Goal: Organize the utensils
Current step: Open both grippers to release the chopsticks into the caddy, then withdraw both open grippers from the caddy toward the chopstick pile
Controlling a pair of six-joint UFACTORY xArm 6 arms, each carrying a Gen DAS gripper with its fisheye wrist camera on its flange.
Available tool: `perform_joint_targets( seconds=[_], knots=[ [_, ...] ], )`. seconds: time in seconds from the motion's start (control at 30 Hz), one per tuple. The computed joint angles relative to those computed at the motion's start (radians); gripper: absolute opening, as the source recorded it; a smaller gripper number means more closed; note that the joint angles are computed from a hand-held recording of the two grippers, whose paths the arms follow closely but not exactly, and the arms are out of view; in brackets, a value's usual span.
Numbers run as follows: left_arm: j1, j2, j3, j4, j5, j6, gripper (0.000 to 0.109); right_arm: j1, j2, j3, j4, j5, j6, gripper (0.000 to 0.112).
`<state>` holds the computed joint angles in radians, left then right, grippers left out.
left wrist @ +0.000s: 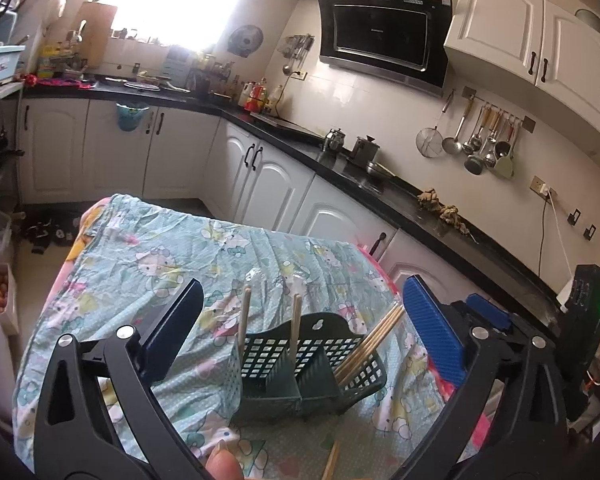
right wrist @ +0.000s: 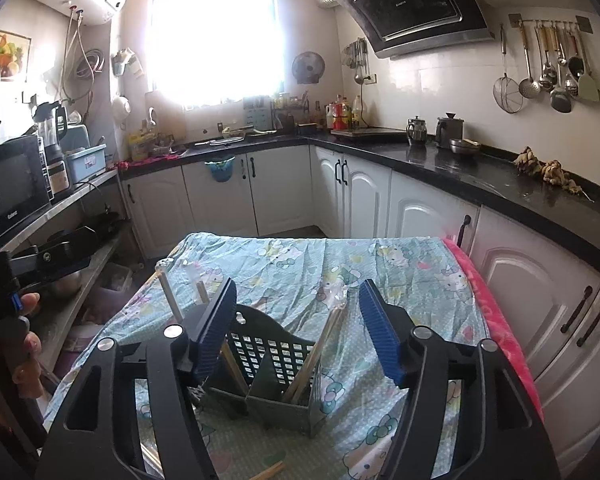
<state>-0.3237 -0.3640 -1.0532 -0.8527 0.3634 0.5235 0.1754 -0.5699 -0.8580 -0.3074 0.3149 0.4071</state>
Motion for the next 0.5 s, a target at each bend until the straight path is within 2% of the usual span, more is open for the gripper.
perform_joint_targets(
  seconds=[0.13, 0.5],
  knots=[
    [0.006, -0.028, 0.029, 0.000, 0.004, -0.008, 0.092, 0.004, -0.035, 0.024, -0.019, 0.006, 0.011, 0.068],
    [0.008, -0.107, 0.114, 0.014, 0.000, -0.016, 0.092, 0.026, -0.116, 0.086, -0.062, 0.023, 0.048, 0.072]
  ],
)
